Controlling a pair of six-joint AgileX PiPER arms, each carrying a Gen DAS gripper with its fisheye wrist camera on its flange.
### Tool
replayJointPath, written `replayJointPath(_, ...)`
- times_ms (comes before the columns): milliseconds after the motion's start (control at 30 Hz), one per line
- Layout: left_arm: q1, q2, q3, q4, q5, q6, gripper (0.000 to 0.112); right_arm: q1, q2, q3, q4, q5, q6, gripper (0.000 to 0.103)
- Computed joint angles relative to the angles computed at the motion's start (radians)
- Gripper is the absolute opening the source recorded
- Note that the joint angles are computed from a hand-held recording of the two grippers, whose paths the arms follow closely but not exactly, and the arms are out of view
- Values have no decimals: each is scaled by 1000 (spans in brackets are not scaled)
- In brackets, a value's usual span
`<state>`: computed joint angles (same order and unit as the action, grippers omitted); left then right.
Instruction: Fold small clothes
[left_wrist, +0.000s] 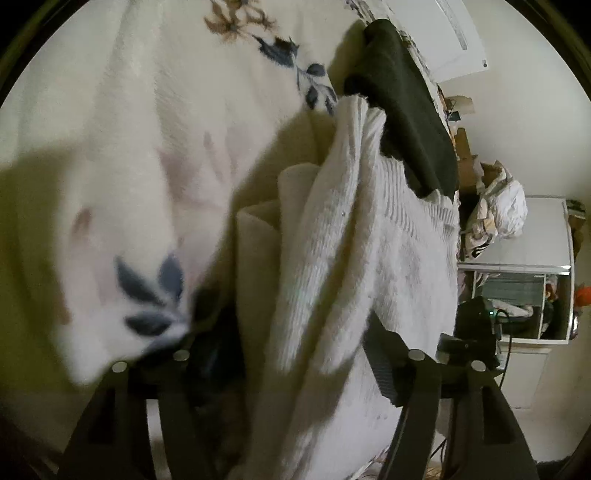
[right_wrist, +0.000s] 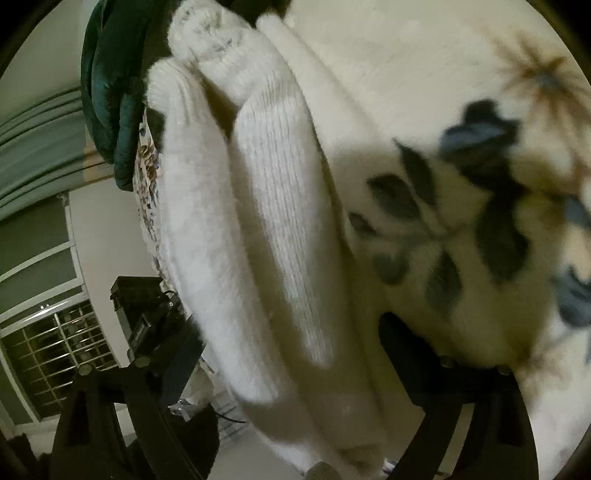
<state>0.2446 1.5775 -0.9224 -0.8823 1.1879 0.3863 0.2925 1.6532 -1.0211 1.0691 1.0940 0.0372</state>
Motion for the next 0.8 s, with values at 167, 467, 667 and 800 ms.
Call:
replayJointPath(167, -6, 26, 5, -49, -5, 18, 69, 8, 59, -23, 35, 3, -38, 97)
replayJointPath(467, -107, -51, -58, 30, -92, -68, 26, 51, 111, -111, 23, -43, -2, 64)
replayJointPath(667, -214, -117, -162, 250, -113, -262, 23, 93, 65, -196, -104, -57, 146, 46)
replayJointPath(800, -298, -129, -268, 372, -82, -382, 23, 116, 36, -302, -187, -39, 269, 44)
